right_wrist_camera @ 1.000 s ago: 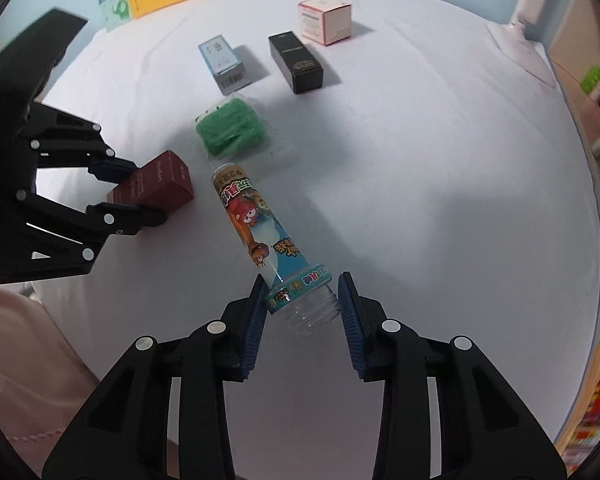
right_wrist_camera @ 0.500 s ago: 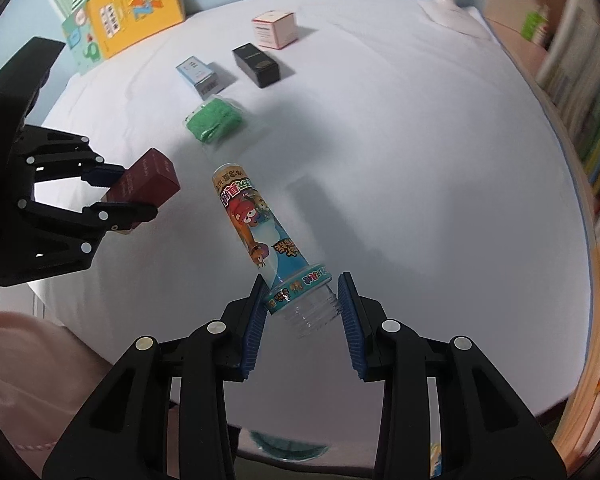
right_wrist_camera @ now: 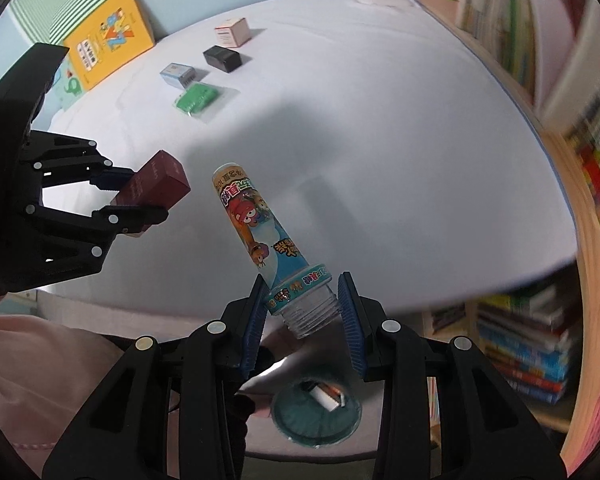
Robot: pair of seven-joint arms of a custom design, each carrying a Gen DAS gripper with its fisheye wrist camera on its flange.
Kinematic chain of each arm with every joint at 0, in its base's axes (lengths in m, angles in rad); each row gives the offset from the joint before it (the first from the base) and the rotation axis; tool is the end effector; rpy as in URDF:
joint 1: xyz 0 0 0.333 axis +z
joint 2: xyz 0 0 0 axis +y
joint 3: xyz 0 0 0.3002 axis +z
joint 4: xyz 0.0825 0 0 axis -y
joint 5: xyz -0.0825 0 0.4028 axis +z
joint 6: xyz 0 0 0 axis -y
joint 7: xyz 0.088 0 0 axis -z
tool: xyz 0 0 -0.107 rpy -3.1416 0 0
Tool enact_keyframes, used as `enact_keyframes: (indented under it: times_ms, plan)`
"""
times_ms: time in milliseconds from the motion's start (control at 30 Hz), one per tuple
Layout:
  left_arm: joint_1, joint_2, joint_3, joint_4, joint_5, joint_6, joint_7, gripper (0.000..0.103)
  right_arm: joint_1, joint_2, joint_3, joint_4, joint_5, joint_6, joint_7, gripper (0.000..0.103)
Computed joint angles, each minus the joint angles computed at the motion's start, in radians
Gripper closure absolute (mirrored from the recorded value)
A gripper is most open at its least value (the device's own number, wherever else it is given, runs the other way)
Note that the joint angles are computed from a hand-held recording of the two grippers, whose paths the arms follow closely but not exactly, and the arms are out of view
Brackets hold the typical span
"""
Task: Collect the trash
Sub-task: 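Carry the dark red box and candy tube over the teal bin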
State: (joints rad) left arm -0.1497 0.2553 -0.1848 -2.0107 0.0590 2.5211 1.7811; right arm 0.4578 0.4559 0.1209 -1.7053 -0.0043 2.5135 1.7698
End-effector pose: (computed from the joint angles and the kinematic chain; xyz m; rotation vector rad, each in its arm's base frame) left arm 0.5960 -0.2040 0.3293 -1.4112 2.6006 -0.2951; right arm 0.5962 0.3786 0.3425 -2.2969 1.5881 -0.1322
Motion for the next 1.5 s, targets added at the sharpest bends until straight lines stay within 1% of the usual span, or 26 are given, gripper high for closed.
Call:
enact_keyframes:
  times_ms: [167,267,367,500,600,767,967,1100,1333,1500]
  plan:
    - [-0.026,-0.067,-0.030,-0.081,-0.015,0.017,0.028,0.076,0.014,-0.149,-0.015,-0.222,-0.021,0.082,0.106,0.066]
    - [-0.049,-0.093,-0.046,-0.115,-0.022,0.026,0.046,0.076,0.014,-0.229,-0.014,-0.336,-0.038,0.117,0.172,0.066]
    - [-0.072,-0.126,-0.061,-0.153,-0.037,0.033,0.068,0.076,0.015,-0.317,-0.010,-0.467,-0.062,0.158,0.265,0.066]
    - [-0.107,-0.165,-0.079,-0.200,-0.055,0.031,0.094,0.076,0.010,-0.404,0.009,-0.594,-0.072,0.188,0.362,0.066]
    - [-0.135,-0.183,-0.093,-0.227,-0.067,0.027,0.113,0.076,0.009,-0.470,0.028,-0.688,-0.038,0.214,0.401,0.066]
    - [-0.185,-0.209,-0.116,-0.270,-0.081,0.021,0.138,0.076,0.016,-0.569,0.059,-0.829,-0.028,0.243,0.503,0.066]
    - [-0.231,-0.233,-0.133,-0.302,-0.104,0.008,0.161,0.076,0.037,-0.661,0.084,-0.955,0.009,0.271,0.591,0.066]
    - [-0.261,-0.237,-0.145,-0.317,-0.111,0.003,0.169,0.076,0.064,-0.709,0.089,-1.020,0.048,0.280,0.634,0.066]
    - [-0.297,-0.246,-0.156,-0.334,-0.137,-0.011,0.214,0.076,0.101,-0.757,0.090,-1.082,0.094,0.274,0.683,0.066]
    - [-0.310,-0.253,-0.158,-0.343,-0.147,-0.011,0.242,0.076,0.118,-0.779,0.091,-1.106,0.110,0.270,0.710,0.066]
